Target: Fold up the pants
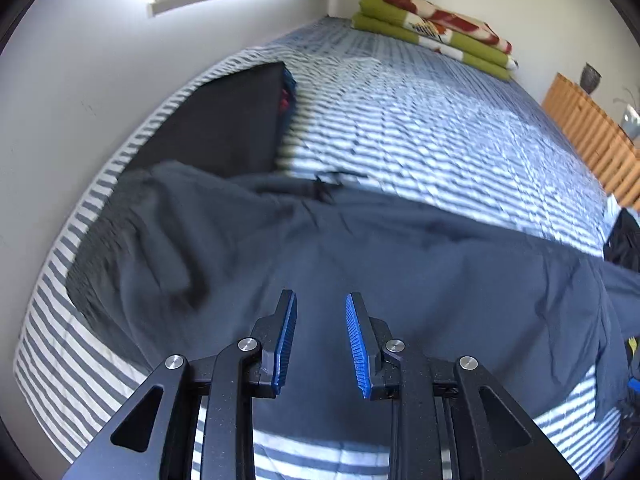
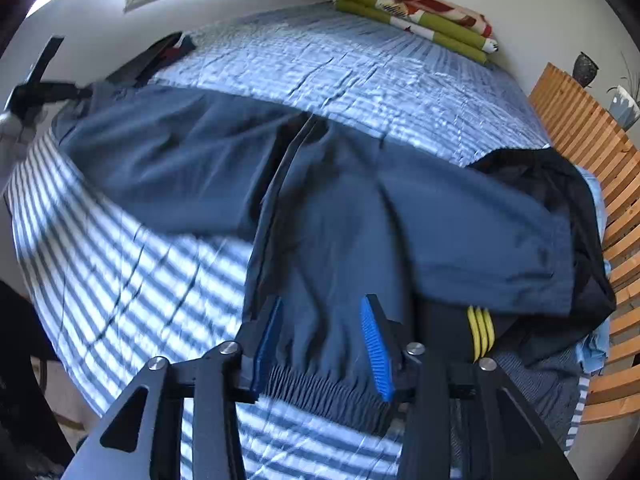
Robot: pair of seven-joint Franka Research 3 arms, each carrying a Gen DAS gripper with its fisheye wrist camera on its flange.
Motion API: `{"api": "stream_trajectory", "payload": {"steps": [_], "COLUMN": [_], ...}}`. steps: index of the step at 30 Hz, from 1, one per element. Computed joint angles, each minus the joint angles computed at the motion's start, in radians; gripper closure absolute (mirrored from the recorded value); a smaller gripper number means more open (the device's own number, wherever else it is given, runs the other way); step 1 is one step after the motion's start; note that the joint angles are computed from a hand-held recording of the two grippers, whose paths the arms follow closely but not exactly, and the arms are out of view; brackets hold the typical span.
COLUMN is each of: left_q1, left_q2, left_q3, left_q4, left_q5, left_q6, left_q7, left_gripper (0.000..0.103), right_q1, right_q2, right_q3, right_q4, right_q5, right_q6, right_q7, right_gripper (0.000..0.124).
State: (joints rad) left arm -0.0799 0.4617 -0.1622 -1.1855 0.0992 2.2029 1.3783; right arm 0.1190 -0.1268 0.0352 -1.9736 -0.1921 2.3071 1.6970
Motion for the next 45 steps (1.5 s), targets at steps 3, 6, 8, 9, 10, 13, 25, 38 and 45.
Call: {"api": "stream_trajectory", "payload": {"steps": [3, 6, 8, 9, 10, 13, 25, 38, 45], "left_q1": [-0.014, -0.035, -0.047, -0.051, -0.056, -0.071, -0.122, -0.134, -0.134], "left_q2": [-0.025, -0.034, -0.047, -0.046, -0.05, -0.053, 0.024, 0.033, 0.038], "left_q3": [-0.009, -0.012, -0.012, -0.012, -0.012, -0.011, -0.018, -0.025, -0.03], "left_q4": [-0.064, -0.094, -0.123, -0.127, -0.13, -0.133, -0.008, -0.024, -0.002], "left_q5": [0.005, 0.019, 0.034, 0.039, 0.044, 0.067, 0.097, 0.069, 0.06], "left_q6": [-0.006, -0.016, -0.006, -0.002, -0.003, 0.003, -0.054, -0.069, -0.072], "left_q7": [-0.001, -0.008, -0.015, -0.017, -0.021, -0.035, -0.026, -0.044, -0.036], "left_gripper": [0.075, 0.075, 0.075, 0.075, 0.075, 0.075, 0.075, 0.075, 0.075], "right_q1": [0.017, 0.022, 0.025, 0.03, 0.034, 0.033, -0.104, -0.045, -0.069], "right_q2": [-0.053, -0.039, -0.018, -0.012, -0.014, -0.015, 0.105, -0.059, -0.035], "right_q3": [0.046, 0.071, 0.073, 0.062, 0.05, 0.013, -0.107, 0.006, -0.062], "right_q4": [-0.127, -0.153, -0.144, -0.136, -0.13, -0.079, 0.279, -0.158, -0.021], "right_q5": [-0.136, -0.236, -0.289, -0.272, -0.241, -0.112, 0.286, 0.088, 0.184], "right_q6": [0.028, 0.024, 0.006, 0.001, -0.002, -0.045, -0.094, 0.013, -0.037], "right_q7": [0.011, 0.041, 0.058, 0.04, 0.015, -0.076, -0.331, -0.415, -0.402], "right_gripper": [0.071, 0.071, 0.071, 0.077, 0.085, 0.122, 0.119, 0.082, 0.117]}}
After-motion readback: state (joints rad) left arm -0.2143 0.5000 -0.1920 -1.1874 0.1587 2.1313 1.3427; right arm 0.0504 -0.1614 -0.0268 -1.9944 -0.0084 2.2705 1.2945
